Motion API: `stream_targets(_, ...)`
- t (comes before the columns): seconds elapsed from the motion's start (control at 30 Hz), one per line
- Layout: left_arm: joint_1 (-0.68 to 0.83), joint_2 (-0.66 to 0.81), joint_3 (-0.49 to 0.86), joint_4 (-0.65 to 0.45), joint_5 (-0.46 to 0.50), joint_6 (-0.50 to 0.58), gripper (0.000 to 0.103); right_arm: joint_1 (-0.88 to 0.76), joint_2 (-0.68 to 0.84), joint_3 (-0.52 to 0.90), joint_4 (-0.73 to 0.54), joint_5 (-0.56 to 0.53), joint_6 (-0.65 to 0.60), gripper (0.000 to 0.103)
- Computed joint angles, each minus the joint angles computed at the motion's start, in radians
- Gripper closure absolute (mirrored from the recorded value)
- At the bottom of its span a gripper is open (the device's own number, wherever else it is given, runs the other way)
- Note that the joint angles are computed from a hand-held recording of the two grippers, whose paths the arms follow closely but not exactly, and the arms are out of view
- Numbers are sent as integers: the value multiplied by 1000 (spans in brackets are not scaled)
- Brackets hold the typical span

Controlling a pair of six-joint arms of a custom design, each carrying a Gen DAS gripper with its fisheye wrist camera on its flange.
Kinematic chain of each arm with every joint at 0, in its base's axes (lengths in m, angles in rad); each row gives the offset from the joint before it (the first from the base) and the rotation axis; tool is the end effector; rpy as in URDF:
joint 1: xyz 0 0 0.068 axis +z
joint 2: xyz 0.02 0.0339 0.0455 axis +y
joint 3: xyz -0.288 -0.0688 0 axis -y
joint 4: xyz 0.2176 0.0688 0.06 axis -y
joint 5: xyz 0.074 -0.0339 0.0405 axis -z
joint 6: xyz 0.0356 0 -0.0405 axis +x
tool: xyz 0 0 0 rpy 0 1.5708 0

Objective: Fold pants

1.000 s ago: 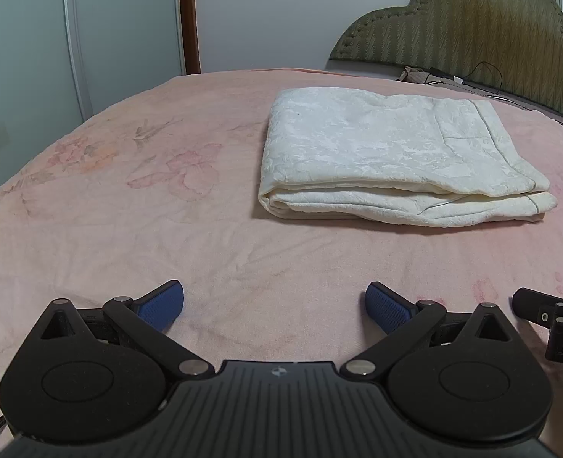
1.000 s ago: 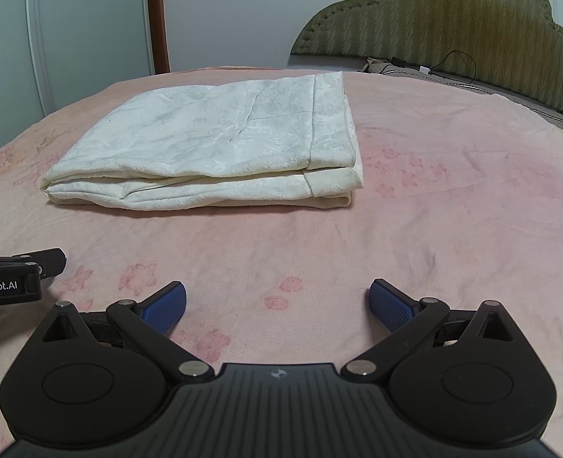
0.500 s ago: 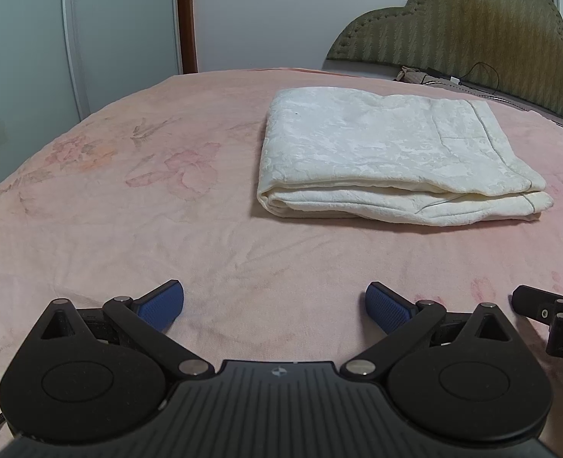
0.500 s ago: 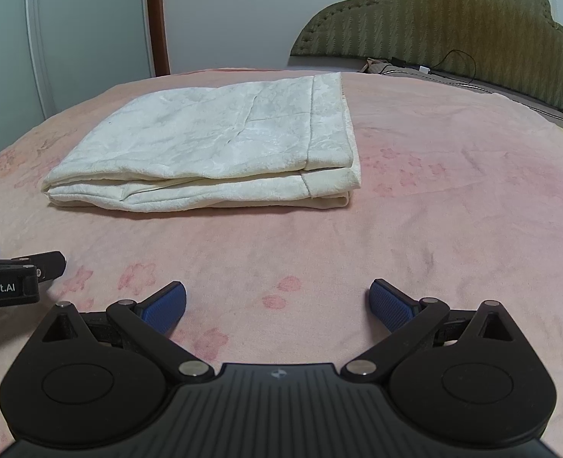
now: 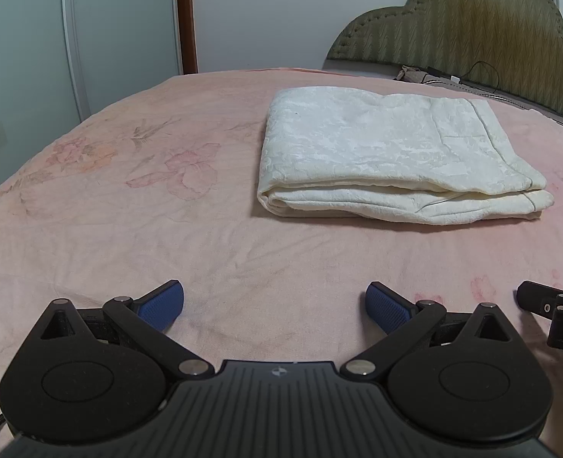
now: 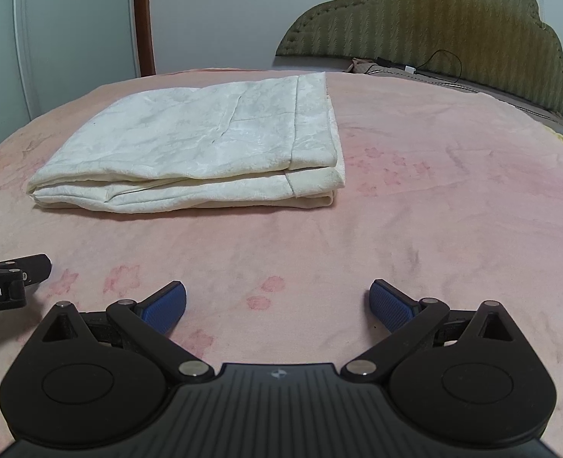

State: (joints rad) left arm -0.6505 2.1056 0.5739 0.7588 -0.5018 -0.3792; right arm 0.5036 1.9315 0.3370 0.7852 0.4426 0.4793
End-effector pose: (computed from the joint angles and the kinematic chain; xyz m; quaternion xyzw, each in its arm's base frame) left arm 0.2575 -0.1744 0.0727 0.0252 0.8975 0.0138 0.4402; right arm 0.2261 0.1072 0.0872 0.0706 0.9067 -0.0086 0.4158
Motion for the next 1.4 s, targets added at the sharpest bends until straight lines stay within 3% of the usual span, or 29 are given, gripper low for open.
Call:
stream_targets(0.53,-1,-1,1,-3,1,0,0,0,4,3,1,-7,-2,0)
stream_targets(0.8,3,-1,-4,6,9,12,0,-52,-4,-43,71,-111,-112,0)
stream_targets(1.4,4,-3,-1,-2,14,8,0,-46,6,-51,96,-99,-96,0)
